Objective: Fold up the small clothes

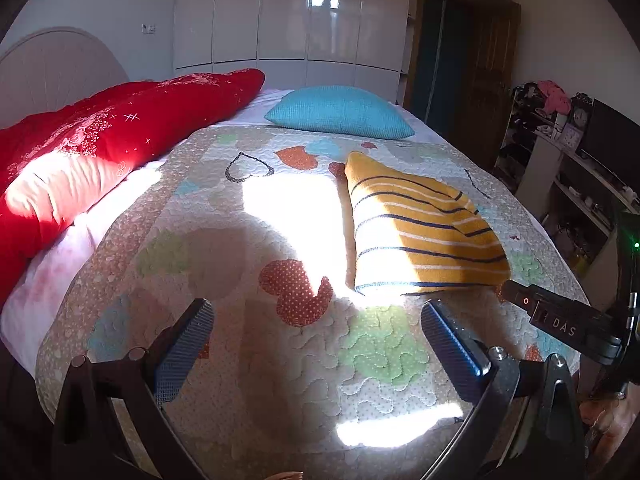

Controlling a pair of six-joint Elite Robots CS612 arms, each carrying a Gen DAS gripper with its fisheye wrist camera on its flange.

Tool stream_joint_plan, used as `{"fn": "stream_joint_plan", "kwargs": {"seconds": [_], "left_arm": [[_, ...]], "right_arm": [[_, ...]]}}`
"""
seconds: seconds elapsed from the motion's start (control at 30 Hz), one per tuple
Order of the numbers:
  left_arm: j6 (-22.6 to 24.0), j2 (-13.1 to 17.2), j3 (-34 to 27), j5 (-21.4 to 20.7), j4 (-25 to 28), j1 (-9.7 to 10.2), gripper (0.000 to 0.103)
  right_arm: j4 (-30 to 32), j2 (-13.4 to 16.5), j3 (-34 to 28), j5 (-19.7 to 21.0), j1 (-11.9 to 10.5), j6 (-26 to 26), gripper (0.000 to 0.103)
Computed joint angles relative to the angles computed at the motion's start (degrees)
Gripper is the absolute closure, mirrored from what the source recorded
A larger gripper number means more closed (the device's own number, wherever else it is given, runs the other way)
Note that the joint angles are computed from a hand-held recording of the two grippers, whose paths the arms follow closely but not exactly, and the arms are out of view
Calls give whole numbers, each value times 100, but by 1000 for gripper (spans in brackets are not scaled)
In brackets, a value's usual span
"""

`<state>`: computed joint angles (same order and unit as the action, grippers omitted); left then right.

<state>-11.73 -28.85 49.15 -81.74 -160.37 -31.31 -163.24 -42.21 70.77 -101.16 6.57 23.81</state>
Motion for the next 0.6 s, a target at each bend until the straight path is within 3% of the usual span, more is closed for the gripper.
{"fn": "stream_joint_plan", "kwargs": {"seconds": [0.3, 0.6], "left_arm": [[0, 52, -102, 83, 660, -29, 0], [94, 50, -82, 28, 777, -57, 0]], "right_arm": [[228, 34, -12, 167, -2, 172, 40], [286, 11, 56, 221, -10, 324, 38]]}}
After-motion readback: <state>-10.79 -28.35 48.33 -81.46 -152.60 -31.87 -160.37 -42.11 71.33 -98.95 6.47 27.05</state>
